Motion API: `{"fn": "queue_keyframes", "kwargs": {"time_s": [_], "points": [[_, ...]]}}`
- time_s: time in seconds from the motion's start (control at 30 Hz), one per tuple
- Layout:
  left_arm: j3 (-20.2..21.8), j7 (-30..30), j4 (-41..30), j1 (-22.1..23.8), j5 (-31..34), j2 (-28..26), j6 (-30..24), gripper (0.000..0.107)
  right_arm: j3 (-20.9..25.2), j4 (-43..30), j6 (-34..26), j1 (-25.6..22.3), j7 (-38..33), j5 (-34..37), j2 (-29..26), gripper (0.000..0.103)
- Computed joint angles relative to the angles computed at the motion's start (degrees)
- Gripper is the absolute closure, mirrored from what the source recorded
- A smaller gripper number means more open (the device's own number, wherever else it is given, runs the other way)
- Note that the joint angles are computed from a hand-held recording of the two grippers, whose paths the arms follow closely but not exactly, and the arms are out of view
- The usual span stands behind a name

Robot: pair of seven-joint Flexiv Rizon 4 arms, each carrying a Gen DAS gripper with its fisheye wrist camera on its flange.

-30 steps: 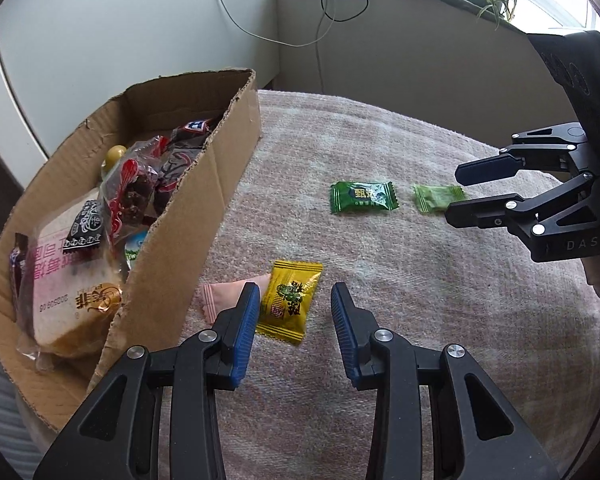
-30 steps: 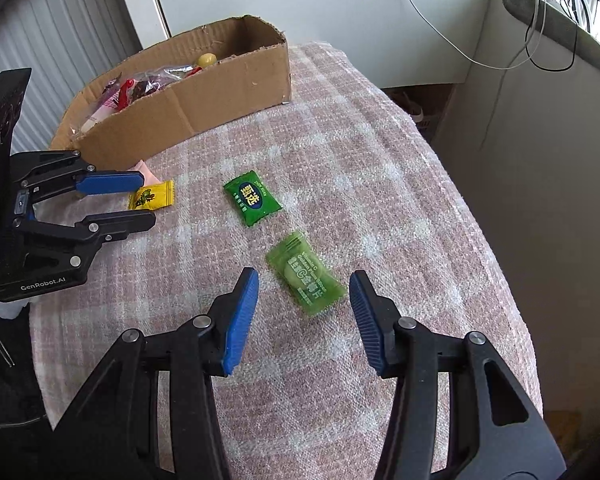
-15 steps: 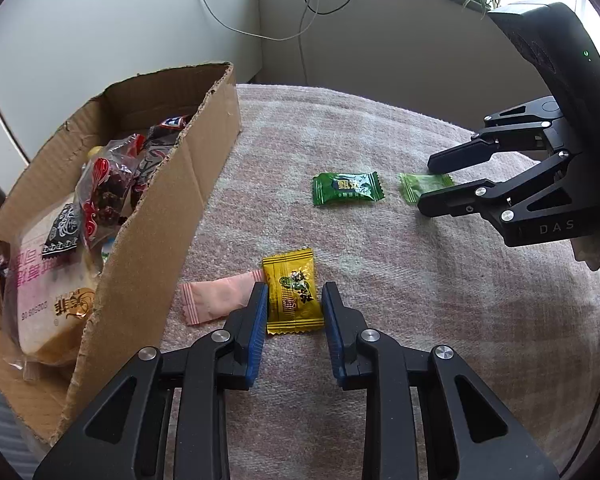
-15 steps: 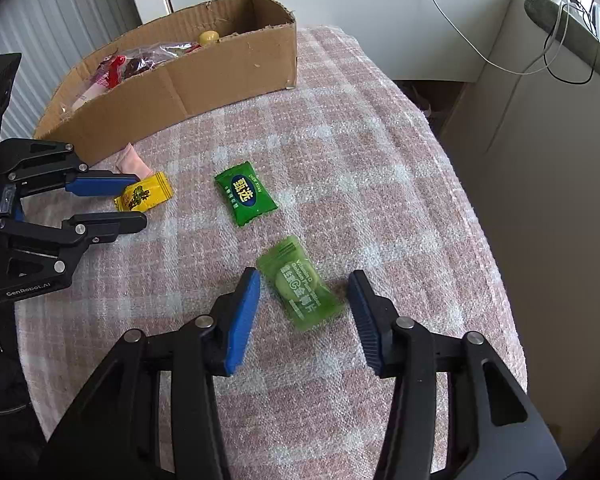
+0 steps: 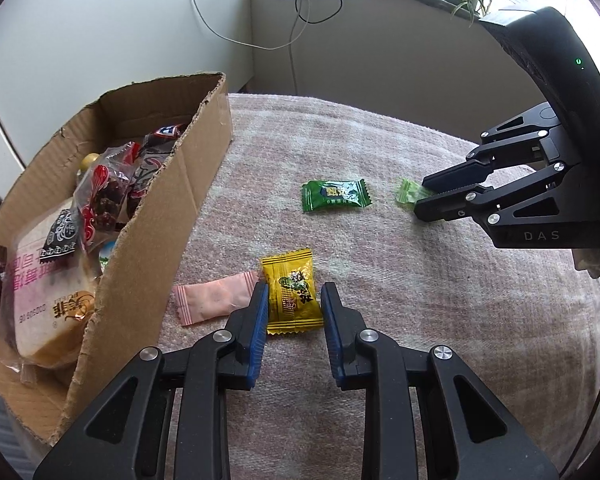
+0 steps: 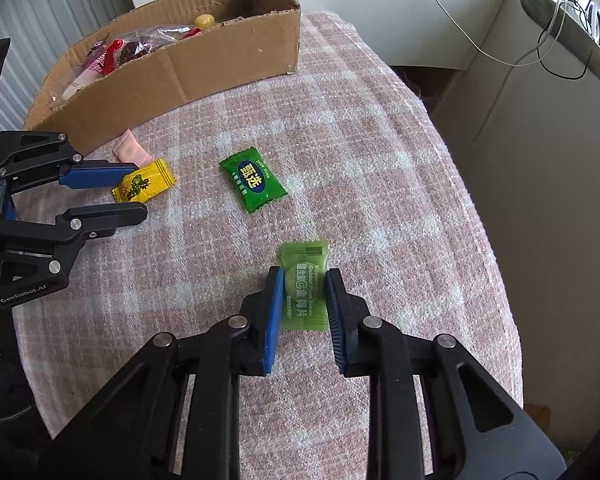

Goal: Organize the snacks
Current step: 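Move the right tool to the light-green rectangular candy and close on it, then carry the light-green candy in the right tool while the left tool carries the yellow candy into the box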

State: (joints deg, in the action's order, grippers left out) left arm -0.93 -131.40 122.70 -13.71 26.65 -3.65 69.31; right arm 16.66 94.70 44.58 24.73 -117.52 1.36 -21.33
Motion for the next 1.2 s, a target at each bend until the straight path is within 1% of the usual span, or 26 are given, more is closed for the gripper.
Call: {"fn": "queue_keyframes", "kwargs": {"time_s": [0.17, 0.37, 0.47, 0.8, 0.93, 1.2], "points": [[-0.16, 0.59, 1.97, 0.13, -0.85, 2.15, 1.85, 0.082, -0.16, 1.18, 0.39, 0.11, 1.92, 0.03, 1.46, 0.081], [-0.92, 3.39, 4.5, 1.37, -3.02, 5.01, 4.02, 0.082, -0.1, 3.62, 1.48, -0.17, 3.54, 0.54, 4.36, 0.081], [-1.65, 3.72, 5.18, 2.02, -3.35, 6.12, 4.7, 0.082, -0.06, 4.7, 2.05, -0.11, 4.57, 0.78, 5.74, 0.081], [-3.12, 7.62, 8.94, 4.45, -5.97, 11.16, 7.54, 0.082, 0.07, 6.81, 3.54, 1.08, 8.3, 0.37, 9.01, 0.081], [-2.98, 10.26, 11.65, 5.35, -8.33, 14.06, 8.94, 0.082, 0.2, 7.1, 4.1, 2.13, 10.32, -0.75, 9.64, 0.081], [-1.98, 16.92, 16.21, 7.63, -13.95, 17.09, 12.98, 0.082, 0.7, 6.16, 4.86, 4.43, 14.54, -2.78, 9.65, 0.081]]}}
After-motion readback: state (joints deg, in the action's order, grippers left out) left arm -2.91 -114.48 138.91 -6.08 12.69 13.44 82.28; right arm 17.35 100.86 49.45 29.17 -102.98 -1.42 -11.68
